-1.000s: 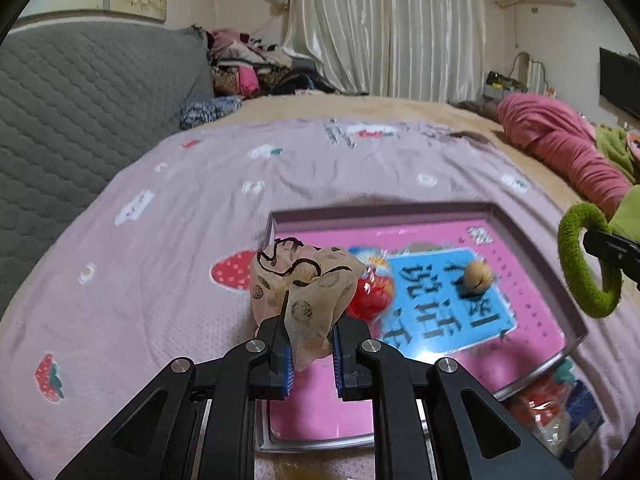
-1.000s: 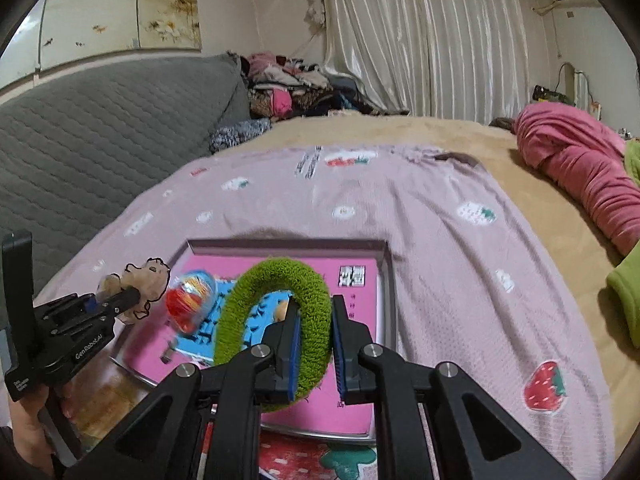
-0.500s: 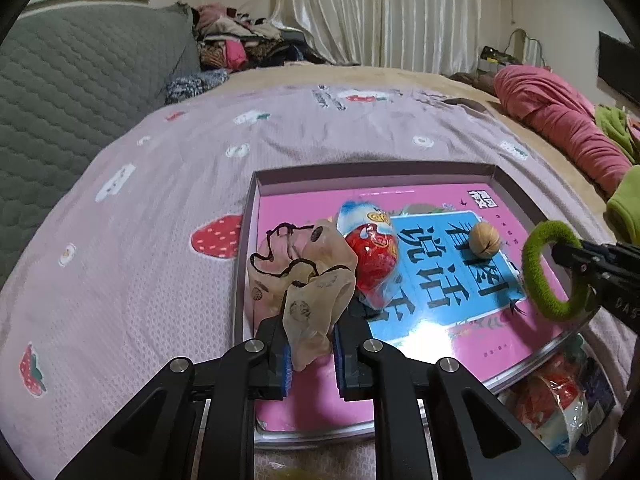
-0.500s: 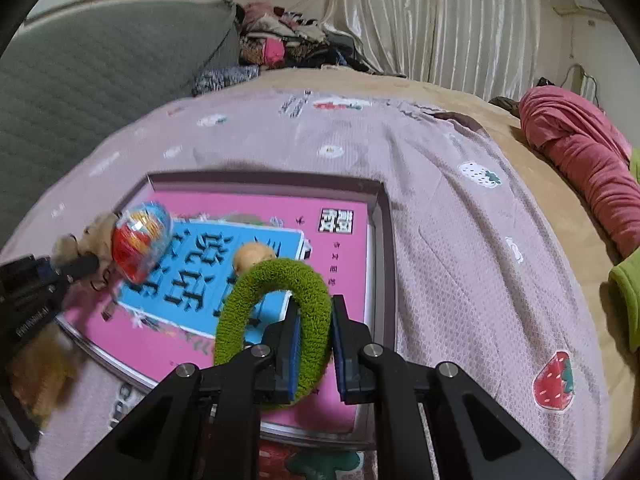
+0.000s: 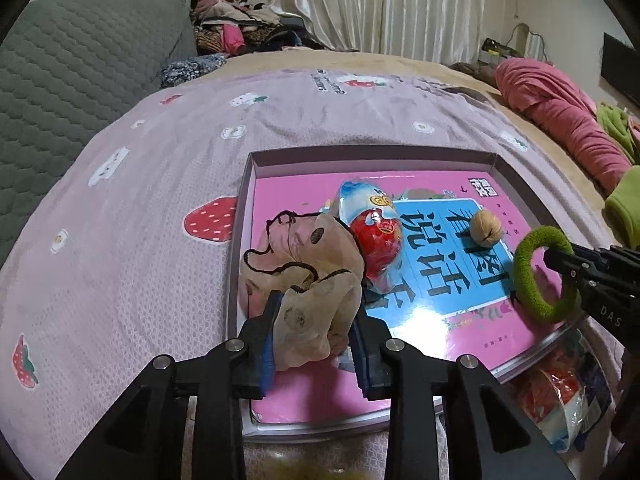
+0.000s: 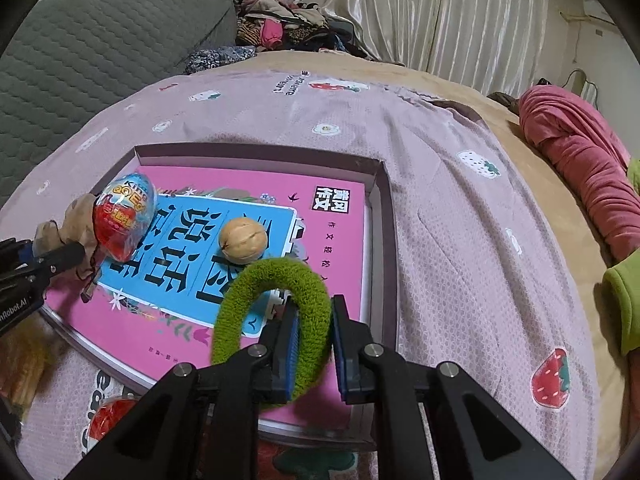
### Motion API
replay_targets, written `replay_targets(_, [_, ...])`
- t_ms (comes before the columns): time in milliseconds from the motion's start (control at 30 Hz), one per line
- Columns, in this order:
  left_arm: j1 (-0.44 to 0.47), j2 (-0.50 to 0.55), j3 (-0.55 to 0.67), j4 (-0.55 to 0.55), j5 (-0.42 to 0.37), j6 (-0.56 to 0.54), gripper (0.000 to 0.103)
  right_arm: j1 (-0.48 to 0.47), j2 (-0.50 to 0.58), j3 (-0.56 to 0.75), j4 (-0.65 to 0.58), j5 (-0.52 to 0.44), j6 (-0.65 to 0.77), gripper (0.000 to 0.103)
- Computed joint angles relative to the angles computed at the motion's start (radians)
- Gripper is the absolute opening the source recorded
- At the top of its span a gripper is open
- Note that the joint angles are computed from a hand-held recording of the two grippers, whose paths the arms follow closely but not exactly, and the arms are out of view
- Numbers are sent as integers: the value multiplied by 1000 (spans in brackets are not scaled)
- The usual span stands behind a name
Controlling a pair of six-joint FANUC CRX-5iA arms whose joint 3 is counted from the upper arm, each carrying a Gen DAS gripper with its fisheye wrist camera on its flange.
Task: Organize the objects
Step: 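Lower the scrunchie with the left gripper while the right gripper lowers the green ring over the book, then open both grippers to release the scrunchie and green ring onto the book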
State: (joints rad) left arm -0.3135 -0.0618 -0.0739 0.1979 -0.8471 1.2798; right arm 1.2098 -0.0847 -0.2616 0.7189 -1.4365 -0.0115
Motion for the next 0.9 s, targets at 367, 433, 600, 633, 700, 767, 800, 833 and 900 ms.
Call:
replay_targets(367, [5, 6, 11, -6, -19, 16, 50, 4, -3, -3, 14, -17, -19, 23])
replay_targets(433, [7, 5, 10, 2, -20, 11, 54, 6, -7, -7, 22, -21, -26, 26])
replay_targets(600, [16, 3, 5, 19, -20, 5, 61, 10, -13, -12, 31, -28, -40, 33])
replay_targets(633, [18, 3, 6, 21, -23, 9, 64, 12, -15, -14, 36, -30, -46, 33])
replay_targets(700, [23, 3, 3, 38, -27, 3, 68, 14, -18, -18, 42, -29, -50, 36])
replay_targets(767, [25, 3, 3, 44, -31, 3, 69, 17, -21, -21, 50, -30, -58, 39])
replay_targets(800, [25, 0, 2, 45, -28, 2, 71, 19, -21, -22, 54, -32, -59, 40])
replay_targets(833, [25, -3, 1, 44, -25, 3, 74, 20, -22, -22, 57, -32, -59, 40])
replay_targets(900, [25, -12, -1, 40, -17, 11, 75, 22, -24, -23, 62, -32, -63, 40])
